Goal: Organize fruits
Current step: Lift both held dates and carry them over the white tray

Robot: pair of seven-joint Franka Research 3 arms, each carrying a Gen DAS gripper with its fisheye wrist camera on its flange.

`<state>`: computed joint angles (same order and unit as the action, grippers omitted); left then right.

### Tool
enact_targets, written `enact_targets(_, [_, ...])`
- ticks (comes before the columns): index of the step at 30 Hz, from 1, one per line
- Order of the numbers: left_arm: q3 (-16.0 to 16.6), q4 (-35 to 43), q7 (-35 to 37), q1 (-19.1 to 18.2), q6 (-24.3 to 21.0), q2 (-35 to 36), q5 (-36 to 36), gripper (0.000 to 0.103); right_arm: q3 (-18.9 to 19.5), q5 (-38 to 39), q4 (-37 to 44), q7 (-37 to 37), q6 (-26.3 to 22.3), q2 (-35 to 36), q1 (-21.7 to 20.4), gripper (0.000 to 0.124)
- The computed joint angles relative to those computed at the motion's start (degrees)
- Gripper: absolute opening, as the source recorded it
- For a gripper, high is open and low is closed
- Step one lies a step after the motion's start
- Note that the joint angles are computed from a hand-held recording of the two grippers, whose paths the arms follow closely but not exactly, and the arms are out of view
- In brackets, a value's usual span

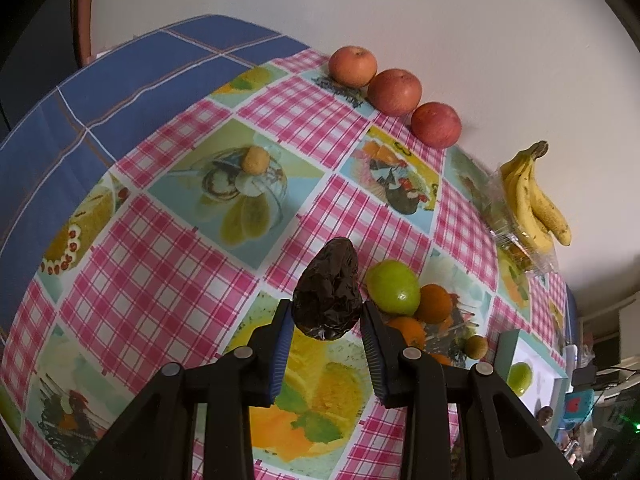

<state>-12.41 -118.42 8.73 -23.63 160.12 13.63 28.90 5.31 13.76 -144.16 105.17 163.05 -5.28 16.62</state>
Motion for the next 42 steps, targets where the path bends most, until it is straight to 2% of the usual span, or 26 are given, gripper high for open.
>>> enact_targets(6, [0.36, 0.55, -1.76, -0.93, -0.02, -0.81, 2.79, 0.036, 0.32, -1.19, -1.89, 1.67, 2.50, -3.95, -1.15, 0.037])
enact_targets(10, [0.01, 1.71, -2.12, -1.58, -0.43, -0.55, 4.03, 0.036, 1.06, -4.75, -3.23, 5.18, 1.32, -6.42, -3.65, 0.037])
enact_targets(17, [-1.24, 6.00, 0.96, -3.62, -3.62, 1.67, 5.05, 0.036, -1.60, -0.54, -6.64, 2.83, 1.12, -10.84, -4.54, 0.037])
enact_targets(27, [-3.36, 14.25, 10.82, -7.65, -6.06, 7.46, 2.01, 0.036, 0.54, -8.27, -11.98, 11.03, -1.66, -18.29, -16.54, 0.037])
enact_targets(29, [-4.00, 16.78, 13.63, -8.75, -6.50, 9.28, 1.00, 0.036, 1.23, -10.87, -13.19, 13.51, -2.68, -20.26, -20.13, 0.037])
enact_targets(33, [-5.29, 21.96, 20.32, -10.99, -7.89, 13.00, -1.27, 0.036, 1.34, -14.40, -14.82, 16.14, -4.03, -22.99, -24.72, 0.037])
enact_targets(38, [-5.88, 29.47, 29.01, -14.63, -11.54, 18.24, -3.34, 0.036, 0.50, -16.19, -16.72, 16.76, -4.73, -25.95, -27.27, 0.037])
enact_targets(42, [-4.88, 33.75, 32.48, -17.58, -14.81, 21.51, -4.10, 0.036, 0.38, -16.17, -18.40, 16.52, -5.19, -28.24, -28.12, 0.038])
